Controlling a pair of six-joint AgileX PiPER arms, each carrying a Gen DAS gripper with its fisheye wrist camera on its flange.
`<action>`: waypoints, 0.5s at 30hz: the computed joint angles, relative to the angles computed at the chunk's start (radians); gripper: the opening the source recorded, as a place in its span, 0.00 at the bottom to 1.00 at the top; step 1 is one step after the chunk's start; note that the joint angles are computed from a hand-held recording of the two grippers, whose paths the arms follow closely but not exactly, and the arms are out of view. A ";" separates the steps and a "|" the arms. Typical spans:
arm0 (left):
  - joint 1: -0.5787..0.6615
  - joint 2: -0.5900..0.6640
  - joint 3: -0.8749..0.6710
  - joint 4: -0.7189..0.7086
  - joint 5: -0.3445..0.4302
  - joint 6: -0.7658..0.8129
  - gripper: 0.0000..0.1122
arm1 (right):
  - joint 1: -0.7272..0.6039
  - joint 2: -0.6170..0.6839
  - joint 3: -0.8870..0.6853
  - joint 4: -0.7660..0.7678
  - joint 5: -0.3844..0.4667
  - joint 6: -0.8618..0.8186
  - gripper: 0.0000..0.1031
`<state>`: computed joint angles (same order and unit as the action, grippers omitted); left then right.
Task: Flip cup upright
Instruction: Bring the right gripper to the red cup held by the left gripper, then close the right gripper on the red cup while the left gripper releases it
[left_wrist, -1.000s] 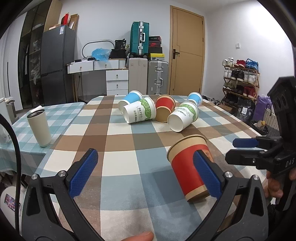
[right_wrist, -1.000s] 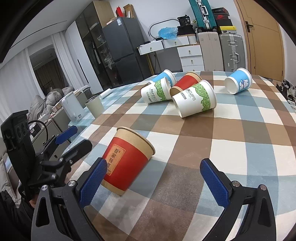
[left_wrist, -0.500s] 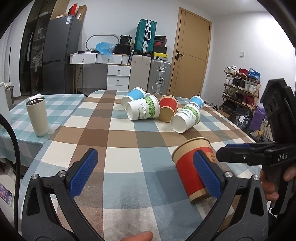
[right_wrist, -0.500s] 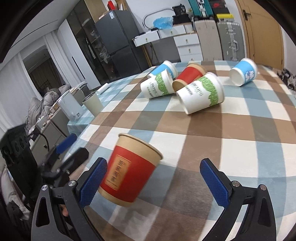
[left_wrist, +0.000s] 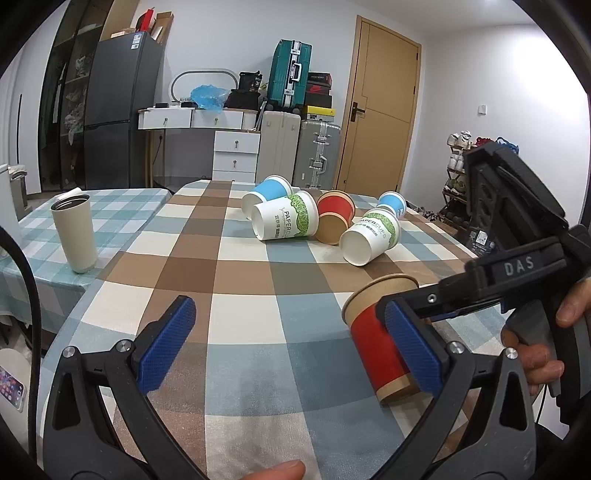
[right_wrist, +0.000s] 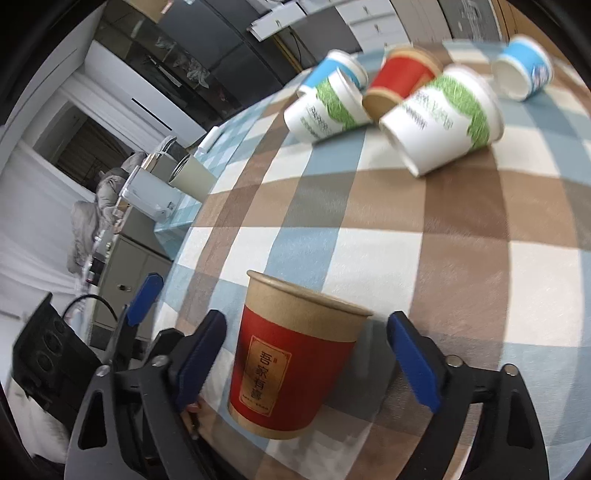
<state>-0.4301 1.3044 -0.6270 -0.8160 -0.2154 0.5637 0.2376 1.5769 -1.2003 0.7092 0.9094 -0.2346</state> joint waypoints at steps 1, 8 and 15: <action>0.000 0.000 0.000 0.000 0.002 0.000 0.91 | -0.010 0.012 -0.006 0.022 0.018 -0.007 0.82; -0.012 0.000 -0.001 -0.039 -0.010 0.039 0.91 | -0.049 0.024 -0.008 0.088 0.067 -0.051 0.68; -0.017 -0.001 0.000 -0.060 -0.014 0.053 0.91 | 0.006 -0.136 0.075 -0.078 -0.134 -0.019 0.68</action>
<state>-0.4474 1.3031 -0.6267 -0.8756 -0.2294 0.6166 0.2438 1.4405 -1.1256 0.6313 0.7750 -0.2534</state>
